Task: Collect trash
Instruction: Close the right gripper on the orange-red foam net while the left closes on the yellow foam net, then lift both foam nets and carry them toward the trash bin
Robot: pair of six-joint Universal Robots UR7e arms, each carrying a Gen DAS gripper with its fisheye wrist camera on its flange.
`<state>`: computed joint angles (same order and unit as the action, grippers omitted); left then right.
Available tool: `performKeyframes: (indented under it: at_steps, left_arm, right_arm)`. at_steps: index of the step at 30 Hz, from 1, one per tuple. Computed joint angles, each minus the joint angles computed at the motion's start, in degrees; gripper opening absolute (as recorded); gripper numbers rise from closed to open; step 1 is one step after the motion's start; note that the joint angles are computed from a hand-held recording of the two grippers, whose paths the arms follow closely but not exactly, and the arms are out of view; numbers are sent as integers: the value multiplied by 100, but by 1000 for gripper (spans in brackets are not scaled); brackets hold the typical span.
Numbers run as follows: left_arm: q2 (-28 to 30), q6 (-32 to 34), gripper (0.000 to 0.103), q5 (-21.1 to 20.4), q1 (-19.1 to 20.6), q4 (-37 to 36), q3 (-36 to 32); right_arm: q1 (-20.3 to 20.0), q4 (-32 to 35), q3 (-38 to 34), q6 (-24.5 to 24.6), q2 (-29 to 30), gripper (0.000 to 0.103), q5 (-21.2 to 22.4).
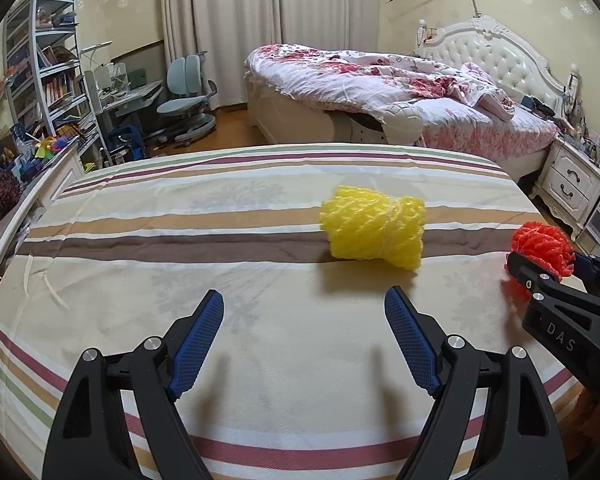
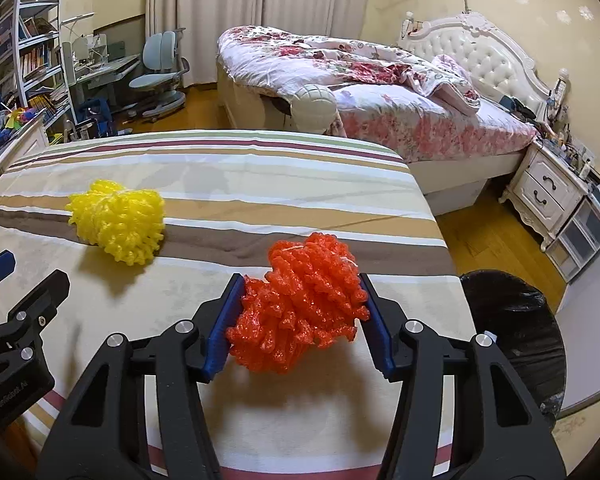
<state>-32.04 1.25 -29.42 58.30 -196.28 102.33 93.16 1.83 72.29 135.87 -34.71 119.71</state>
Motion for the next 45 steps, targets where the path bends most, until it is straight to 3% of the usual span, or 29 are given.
performKeyframes:
  at_steps: [12, 31, 36, 45]
  left_arm:
    - [320, 259, 80, -254, -28, 403, -536]
    - [391, -3, 80, -491, 201, 1158, -1138]
    - [309, -49, 63, -705, 236, 1338, -1085]
    - [230, 67, 58, -774, 180, 1062, -868]
  right_arm:
    - [-205, 449, -430, 185, 26, 54, -241]
    - [-186, 567, -695, -5, 189, 55, -158]
    - [-178, 531, -660, -22, 177, 55, -135]
    - [-189, 479, -522, 63, 88, 54, -191]
